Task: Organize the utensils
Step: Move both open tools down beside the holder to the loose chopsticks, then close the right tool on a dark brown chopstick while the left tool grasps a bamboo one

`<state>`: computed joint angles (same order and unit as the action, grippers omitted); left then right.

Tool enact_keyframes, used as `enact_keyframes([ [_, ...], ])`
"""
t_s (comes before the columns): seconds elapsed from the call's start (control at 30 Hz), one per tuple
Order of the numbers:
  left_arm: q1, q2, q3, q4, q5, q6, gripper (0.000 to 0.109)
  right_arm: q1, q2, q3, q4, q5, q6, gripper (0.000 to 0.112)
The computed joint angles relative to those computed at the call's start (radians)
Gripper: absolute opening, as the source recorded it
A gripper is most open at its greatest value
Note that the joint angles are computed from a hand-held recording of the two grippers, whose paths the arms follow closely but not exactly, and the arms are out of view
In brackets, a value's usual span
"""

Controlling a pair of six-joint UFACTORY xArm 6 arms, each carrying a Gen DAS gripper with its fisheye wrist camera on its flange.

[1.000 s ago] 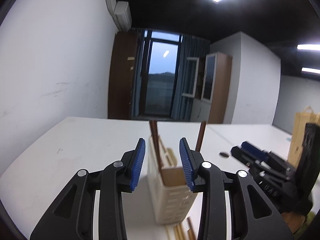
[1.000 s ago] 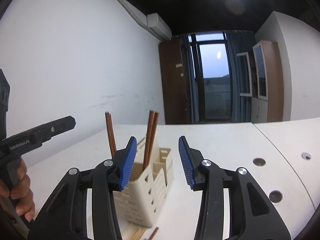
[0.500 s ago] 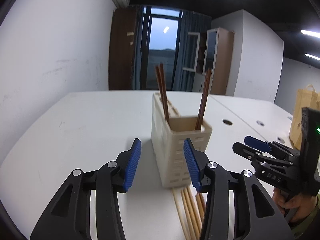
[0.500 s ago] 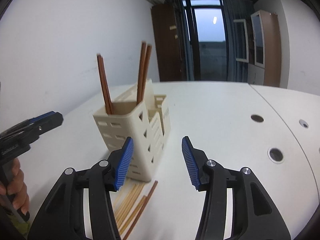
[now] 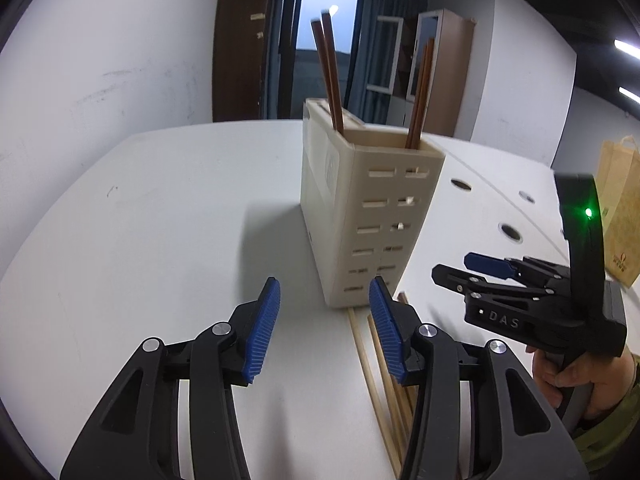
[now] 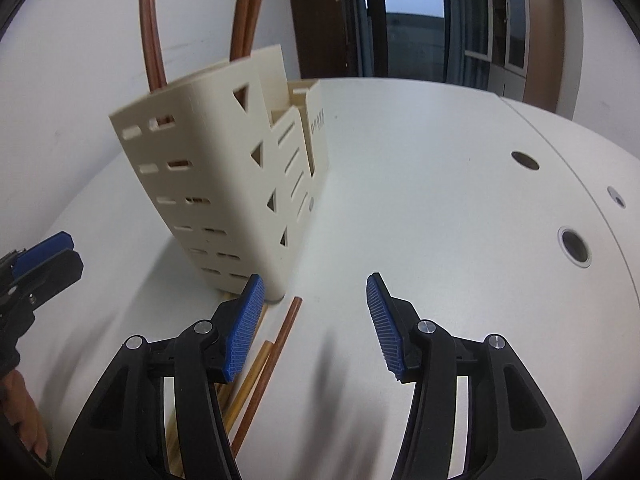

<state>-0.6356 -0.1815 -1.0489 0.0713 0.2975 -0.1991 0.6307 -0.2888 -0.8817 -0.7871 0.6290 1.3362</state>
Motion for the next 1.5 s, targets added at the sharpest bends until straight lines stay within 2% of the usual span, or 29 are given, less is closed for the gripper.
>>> enact_keyframes([
  [0.43,0.004,0.045,-0.028,-0.177,0.079,0.124,0.047,0.007,0.098,-0.042,0.11,0.034,-0.06,0.051],
  [0.8,-0.015,0.061,-0.035,-0.1,0.107,0.068,0.047,0.018,0.161,-0.094,0.164,0.059,-0.106,0.044],
  [1.07,-0.021,0.081,-0.045,-0.07,0.124,0.065,0.047,0.051,0.173,-0.117,0.142,0.132,-0.108,0.038],
  [1.33,-0.025,0.098,-0.074,-0.076,0.174,0.078,0.047,0.057,0.124,-0.075,0.17,0.134,-0.111,0.022],
  [1.5,-0.026,0.123,-0.102,-0.082,0.205,0.091,0.047,0.05,0.11,-0.062,0.181,0.128,-0.122,0.019],
])
